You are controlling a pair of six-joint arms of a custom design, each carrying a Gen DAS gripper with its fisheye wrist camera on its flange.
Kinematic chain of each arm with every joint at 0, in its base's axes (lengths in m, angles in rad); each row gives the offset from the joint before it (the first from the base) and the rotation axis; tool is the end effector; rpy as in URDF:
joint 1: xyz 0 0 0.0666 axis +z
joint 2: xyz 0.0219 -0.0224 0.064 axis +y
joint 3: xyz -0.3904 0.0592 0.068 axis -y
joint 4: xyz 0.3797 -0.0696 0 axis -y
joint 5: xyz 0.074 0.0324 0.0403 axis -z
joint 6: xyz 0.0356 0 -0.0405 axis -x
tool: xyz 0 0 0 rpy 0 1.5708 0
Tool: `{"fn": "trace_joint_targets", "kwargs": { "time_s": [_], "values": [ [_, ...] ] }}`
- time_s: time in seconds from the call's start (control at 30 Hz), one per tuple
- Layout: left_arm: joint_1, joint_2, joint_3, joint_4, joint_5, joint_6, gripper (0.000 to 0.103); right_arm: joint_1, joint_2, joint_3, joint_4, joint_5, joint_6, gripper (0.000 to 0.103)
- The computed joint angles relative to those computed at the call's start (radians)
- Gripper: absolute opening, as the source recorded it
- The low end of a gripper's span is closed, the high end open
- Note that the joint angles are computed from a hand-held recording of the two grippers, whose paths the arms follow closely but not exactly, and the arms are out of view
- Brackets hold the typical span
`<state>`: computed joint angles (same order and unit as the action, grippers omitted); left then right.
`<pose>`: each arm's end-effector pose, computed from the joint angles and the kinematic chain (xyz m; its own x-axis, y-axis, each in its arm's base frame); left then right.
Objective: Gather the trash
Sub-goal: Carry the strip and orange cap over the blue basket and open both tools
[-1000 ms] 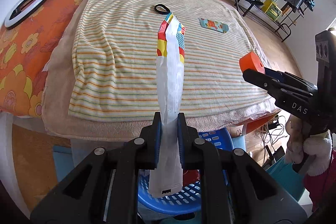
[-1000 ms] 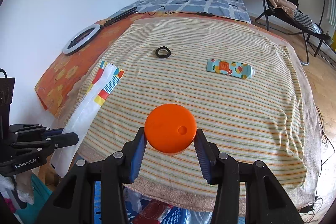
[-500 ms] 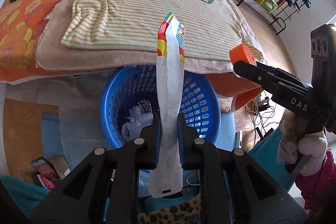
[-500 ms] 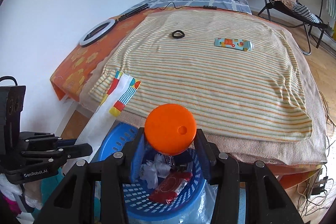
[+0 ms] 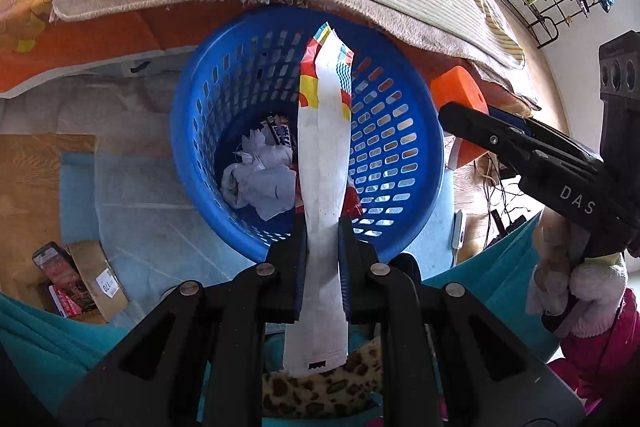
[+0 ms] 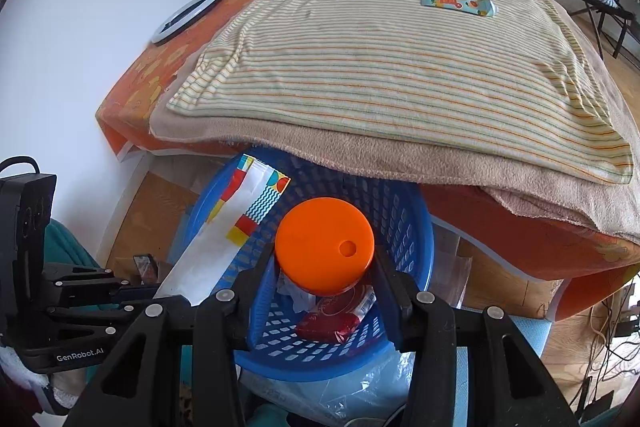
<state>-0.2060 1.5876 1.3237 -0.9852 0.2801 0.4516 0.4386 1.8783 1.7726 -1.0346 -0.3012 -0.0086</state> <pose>0.4844 -0.1117 0.3180 -0.9587 -0.2281 -0.1700 -0.1514 0.9150 -0.3740 0.5637 0.2756 0.3438 -0.8272 -0.3789 -0.4150 -0.5105 0.8153 0.2732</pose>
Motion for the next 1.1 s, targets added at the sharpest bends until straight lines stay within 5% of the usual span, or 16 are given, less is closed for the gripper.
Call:
{"fn": "trace_joint_targets", "kwargs": {
  "time_s": [0.7, 0.9, 1.1],
  "values": [
    [0.006, 0.091, 0.076, -0.029, -0.067, -0.019, 0.013, 0.025, 0.023, -0.009, -0.038, 0.017, 0.024, 0.049],
    [0.008, 0.095, 0.085, -0.022, -0.069, -0.019, 0.028, 0.023, 0.027, -0.003, -0.042, 0.017, 0.017, 0.049],
    [0.001, 0.085, 0.088, -0.004, -0.104, -0.022, 0.028, 0.020, 0.029, 0.002, -0.044, 0.015, 0.012, 0.056]
  ]
}}
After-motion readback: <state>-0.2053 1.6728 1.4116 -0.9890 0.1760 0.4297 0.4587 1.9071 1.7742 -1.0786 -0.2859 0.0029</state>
